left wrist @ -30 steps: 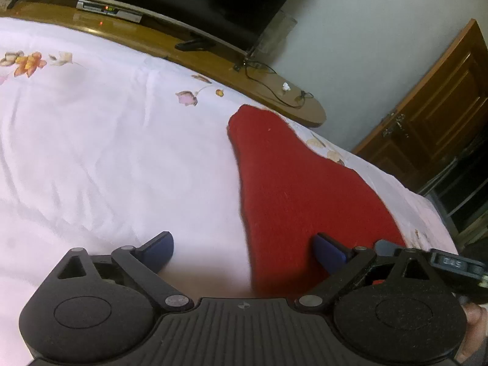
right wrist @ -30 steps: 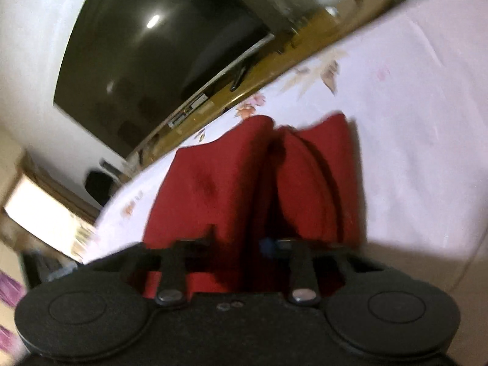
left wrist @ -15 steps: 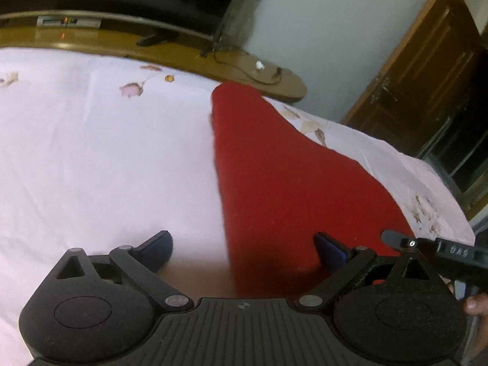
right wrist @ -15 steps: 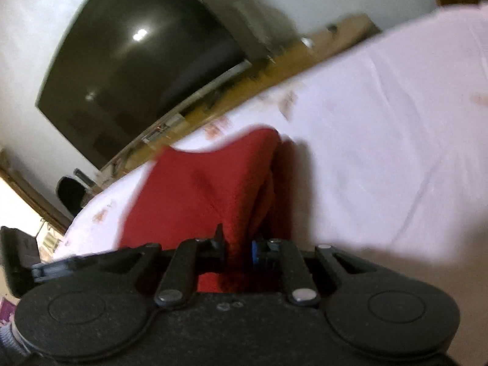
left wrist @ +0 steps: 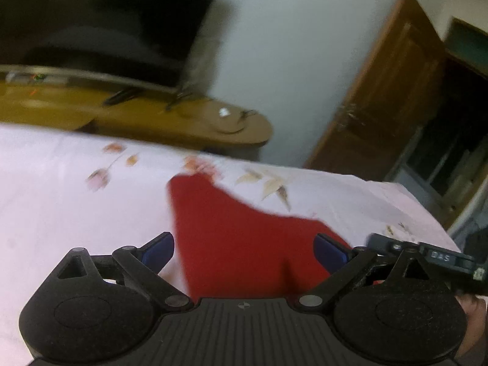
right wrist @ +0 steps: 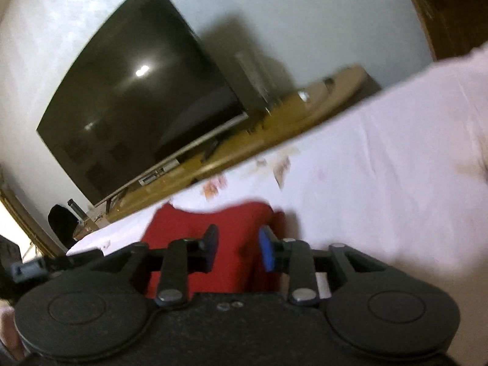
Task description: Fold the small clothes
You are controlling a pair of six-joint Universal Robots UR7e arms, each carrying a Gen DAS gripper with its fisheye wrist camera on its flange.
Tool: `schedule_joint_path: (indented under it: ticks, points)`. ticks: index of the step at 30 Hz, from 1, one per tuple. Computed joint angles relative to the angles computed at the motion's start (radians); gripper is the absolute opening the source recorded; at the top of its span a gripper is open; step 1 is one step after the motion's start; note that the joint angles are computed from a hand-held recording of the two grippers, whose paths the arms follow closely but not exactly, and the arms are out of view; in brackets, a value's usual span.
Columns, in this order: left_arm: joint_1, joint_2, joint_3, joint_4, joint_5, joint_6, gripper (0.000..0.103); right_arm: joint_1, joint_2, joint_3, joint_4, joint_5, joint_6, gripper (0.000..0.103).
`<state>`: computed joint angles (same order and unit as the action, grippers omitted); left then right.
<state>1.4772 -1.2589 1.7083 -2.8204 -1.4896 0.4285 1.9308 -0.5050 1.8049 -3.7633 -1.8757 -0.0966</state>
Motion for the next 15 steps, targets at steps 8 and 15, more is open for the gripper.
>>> schedule_joint_path:
  ticks: [8, 15]
  points:
    - [-0.020, 0.139, -0.051, 0.011, 0.141, 0.113, 0.098, 0.023, 0.133, -0.239, 0.258, -0.204, -0.148, 0.022]
    - [-0.024, 0.056, -0.003, -0.013, 0.052, 0.054, 0.098, 0.049, 0.103, -0.196, 0.209, -0.230, -0.173, 0.026]
